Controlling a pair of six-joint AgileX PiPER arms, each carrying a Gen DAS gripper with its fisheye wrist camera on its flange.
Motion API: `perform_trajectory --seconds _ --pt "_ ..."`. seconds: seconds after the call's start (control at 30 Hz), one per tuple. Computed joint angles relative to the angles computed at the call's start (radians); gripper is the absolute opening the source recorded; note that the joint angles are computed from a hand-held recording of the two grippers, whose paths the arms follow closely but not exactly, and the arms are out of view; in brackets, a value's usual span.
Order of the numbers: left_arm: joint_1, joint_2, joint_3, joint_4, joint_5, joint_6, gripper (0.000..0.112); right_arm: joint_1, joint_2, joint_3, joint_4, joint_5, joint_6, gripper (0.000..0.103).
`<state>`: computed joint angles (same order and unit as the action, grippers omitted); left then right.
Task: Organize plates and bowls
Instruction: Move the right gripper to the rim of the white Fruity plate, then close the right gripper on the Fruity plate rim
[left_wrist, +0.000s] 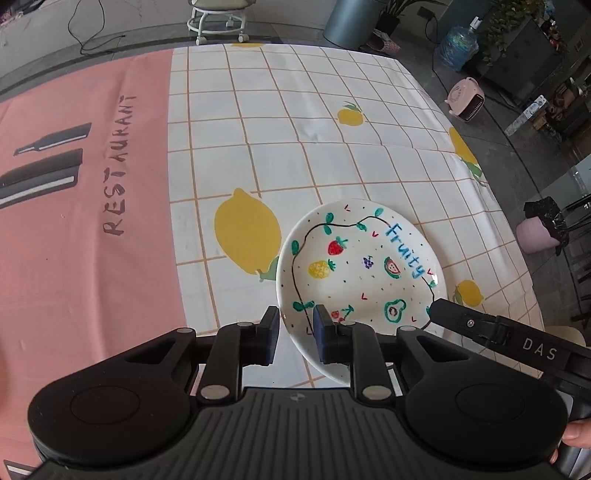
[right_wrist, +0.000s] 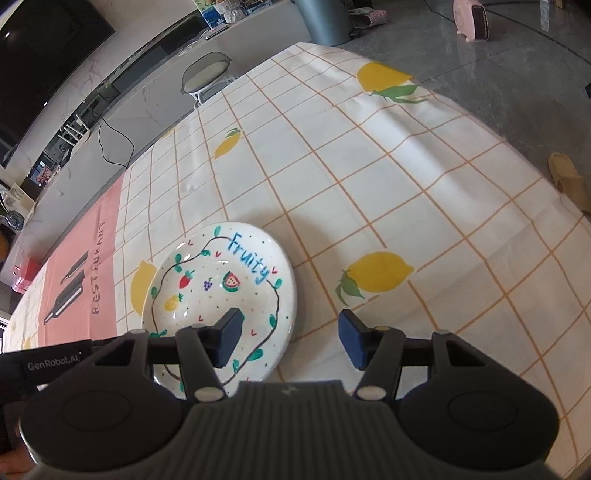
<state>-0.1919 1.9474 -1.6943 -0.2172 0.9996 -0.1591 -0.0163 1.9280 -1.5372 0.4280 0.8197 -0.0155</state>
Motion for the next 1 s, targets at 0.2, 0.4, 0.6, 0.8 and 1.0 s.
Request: perform_trajectory --seconds 0.2,0.4,0.6,0.8,1.0 --pt "0.027 0.028 -0.011 -0.060 0.000 -0.010 0.025 -0.008 0.004 0.002 0.040 -0.001 -0.025 0.058" --pt "0.032 0.021 0.015 -0.070 -0.055 -0.005 0.029 -0.011 0.002 0.021 0.084 -0.048 -0.031 0.058" --pt "0.028 0.017 0.036 -0.053 -0.106 -0.041 0.035 -0.017 0.017 0.035 0.144 -0.109 -0.074 0.063" --pt "0.032 0.012 0.051 -0.098 -0.123 -0.008 0.031 -0.002 0.036 0.013 0.208 -0.064 -0.171 0.065" --pt "0.005 0.000 0.049 -0.015 -0.132 -0.089 0.031 -0.018 0.019 0.039 0.252 -0.072 -0.218 0.055"
